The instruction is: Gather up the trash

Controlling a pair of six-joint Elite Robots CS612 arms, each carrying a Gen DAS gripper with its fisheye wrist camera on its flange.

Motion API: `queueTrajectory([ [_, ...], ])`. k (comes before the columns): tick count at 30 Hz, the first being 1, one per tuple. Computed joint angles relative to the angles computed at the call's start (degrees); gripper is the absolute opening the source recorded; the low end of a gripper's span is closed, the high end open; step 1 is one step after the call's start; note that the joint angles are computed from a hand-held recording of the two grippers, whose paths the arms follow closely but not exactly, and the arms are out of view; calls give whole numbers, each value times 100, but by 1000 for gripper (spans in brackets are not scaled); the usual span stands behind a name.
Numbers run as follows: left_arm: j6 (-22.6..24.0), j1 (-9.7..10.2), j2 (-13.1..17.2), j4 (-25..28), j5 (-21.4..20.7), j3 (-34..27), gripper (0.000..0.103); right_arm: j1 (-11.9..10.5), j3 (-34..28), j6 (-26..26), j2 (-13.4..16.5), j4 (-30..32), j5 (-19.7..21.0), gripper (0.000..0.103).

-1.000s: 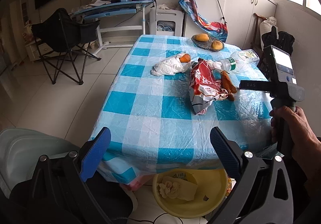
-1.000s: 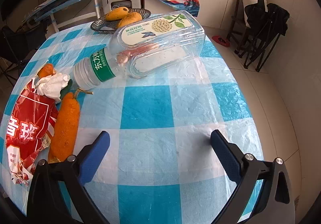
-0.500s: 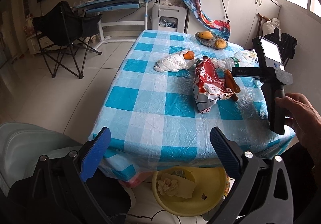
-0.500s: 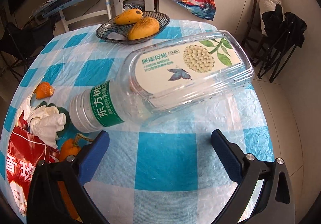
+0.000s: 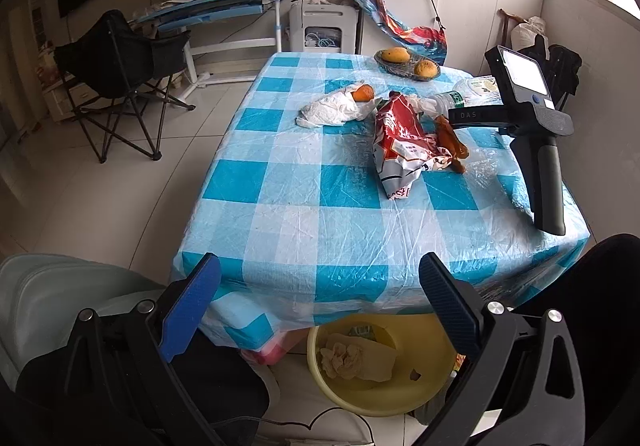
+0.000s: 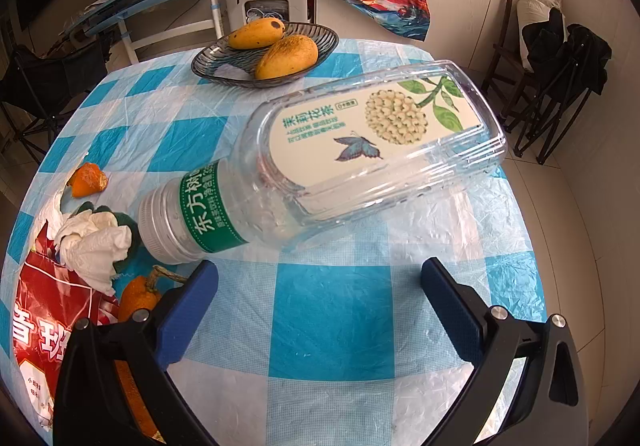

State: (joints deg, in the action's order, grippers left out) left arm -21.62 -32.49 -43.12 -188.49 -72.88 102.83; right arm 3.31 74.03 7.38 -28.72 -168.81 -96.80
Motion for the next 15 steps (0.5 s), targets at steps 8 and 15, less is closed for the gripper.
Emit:
queueTrajectory([
  [8,-216,106,-3,-28,-308,-9,96,0,19,-1,-10,-10,-1,97],
  [15,-199,91,-4,-51,-262,-7,96,0,23,-1,-12,-12,-3,97],
])
